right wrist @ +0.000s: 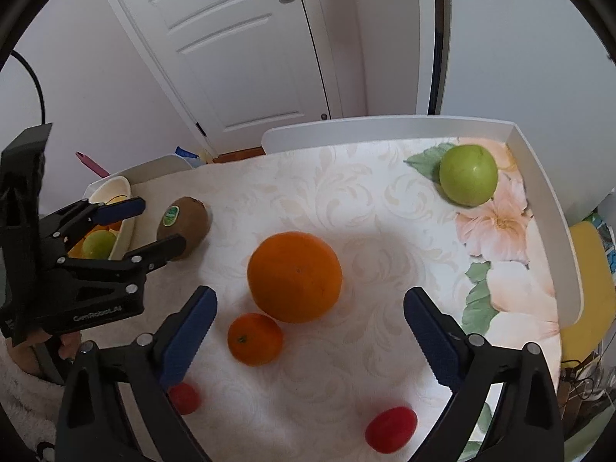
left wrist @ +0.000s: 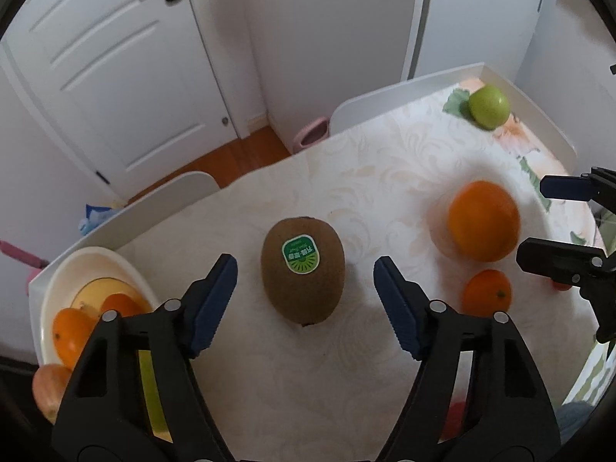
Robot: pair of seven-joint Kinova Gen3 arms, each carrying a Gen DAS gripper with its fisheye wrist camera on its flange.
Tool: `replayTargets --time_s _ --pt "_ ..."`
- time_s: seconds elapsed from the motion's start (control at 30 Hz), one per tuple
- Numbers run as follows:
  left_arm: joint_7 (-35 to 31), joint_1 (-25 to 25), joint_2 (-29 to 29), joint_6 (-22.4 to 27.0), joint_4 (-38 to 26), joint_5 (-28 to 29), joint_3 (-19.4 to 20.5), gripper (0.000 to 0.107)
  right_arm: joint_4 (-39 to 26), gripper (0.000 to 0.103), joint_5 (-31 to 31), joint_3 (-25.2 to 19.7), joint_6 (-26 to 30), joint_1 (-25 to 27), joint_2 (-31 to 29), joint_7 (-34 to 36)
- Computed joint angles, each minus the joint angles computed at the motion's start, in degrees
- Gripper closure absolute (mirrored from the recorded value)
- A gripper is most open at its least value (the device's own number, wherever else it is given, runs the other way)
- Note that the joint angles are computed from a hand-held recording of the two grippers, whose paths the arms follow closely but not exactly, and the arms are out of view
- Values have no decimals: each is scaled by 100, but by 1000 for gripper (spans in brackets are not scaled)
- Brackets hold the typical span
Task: Organize fruits
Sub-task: 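Grasp the kiwi with the left tool while the right tool grasps the large orange, then carry the kiwi into the bowl and open the left tool while the right tool carries the orange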
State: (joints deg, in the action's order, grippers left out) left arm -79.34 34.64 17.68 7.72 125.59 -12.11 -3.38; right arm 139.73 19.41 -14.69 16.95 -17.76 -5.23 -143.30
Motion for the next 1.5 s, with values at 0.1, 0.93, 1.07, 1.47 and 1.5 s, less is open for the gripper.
replayTargets --time_s 0.1,0.93,1.07,1.47,1.5 --pt "16 74 154 10 -79 -17 -86 44 44 8 -82 100 -188 -11 167 110" --pt "-227 -76 150 -50 30 242 25 57 -1 35 -799 725 -703 -447 726 1001" --pt "-136 87 111 -94 96 225 -88 57 0 36 -432 831 -763 -594 774 620" --pt "172 581 -242 -207 379 157 -506 58 36 44 727 1080 -832 -911 793 -350" --pt "224 638 -289 -184 390 127 -558 58 34 44 649 1028 -826 -851 782 -247"
